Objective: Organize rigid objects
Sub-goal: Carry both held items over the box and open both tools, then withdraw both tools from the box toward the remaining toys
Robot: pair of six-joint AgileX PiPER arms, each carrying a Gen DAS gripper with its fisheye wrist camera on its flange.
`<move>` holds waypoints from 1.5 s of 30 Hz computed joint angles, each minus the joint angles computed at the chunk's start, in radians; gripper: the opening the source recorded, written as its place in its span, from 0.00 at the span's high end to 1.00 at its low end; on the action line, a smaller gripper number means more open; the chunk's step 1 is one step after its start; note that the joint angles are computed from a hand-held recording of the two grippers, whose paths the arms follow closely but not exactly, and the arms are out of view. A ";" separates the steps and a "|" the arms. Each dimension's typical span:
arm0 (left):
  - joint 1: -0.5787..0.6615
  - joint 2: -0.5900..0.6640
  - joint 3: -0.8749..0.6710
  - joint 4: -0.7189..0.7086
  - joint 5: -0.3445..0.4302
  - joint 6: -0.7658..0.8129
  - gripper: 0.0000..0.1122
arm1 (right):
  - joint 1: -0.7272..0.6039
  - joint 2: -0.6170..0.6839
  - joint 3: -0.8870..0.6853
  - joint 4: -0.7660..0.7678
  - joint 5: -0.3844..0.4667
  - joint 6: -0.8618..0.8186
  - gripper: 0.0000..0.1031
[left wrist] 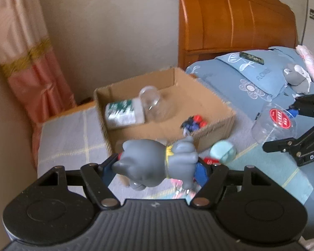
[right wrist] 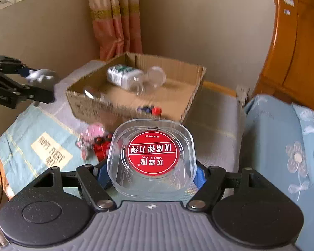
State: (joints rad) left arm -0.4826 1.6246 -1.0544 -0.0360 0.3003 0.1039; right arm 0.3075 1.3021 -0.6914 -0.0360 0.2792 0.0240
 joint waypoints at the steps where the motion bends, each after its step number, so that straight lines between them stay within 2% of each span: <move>1: -0.005 0.018 -0.028 0.003 0.007 0.000 0.36 | -0.017 0.005 -0.016 0.056 0.003 -0.069 0.24; 5: -0.027 0.105 -0.154 0.094 0.041 -0.080 0.36 | -0.033 0.035 -0.087 0.111 0.016 -0.146 0.24; 11: -0.043 0.217 -0.299 0.199 0.082 -0.174 0.35 | -0.037 0.093 -0.174 0.109 0.022 -0.173 0.24; 13: -0.045 0.251 -0.327 0.250 0.071 -0.228 0.31 | -0.040 0.118 -0.201 0.133 0.022 -0.200 0.24; 15: -0.049 0.279 -0.355 0.330 0.087 -0.322 0.18 | -0.040 0.141 -0.229 0.142 0.026 -0.207 0.24; 16: -0.051 0.285 -0.356 0.363 0.087 -0.362 0.18 | -0.040 0.151 -0.241 0.146 0.027 -0.211 0.24; 27: -0.013 0.169 -0.196 0.239 0.019 -0.247 0.14 | -0.036 0.276 -0.398 0.135 0.054 -0.191 0.24; 32: 0.001 0.106 -0.110 0.195 0.000 -0.209 0.14 | -0.039 0.364 -0.506 0.121 0.083 -0.159 0.24; 36: 0.002 0.071 -0.070 0.227 0.002 -0.260 0.14 | -0.043 0.437 -0.589 0.118 0.102 -0.133 0.24; 45: 0.031 0.026 0.002 0.143 -0.032 -0.183 0.14 | -0.040 0.627 -0.830 0.016 0.183 -0.015 0.24</move>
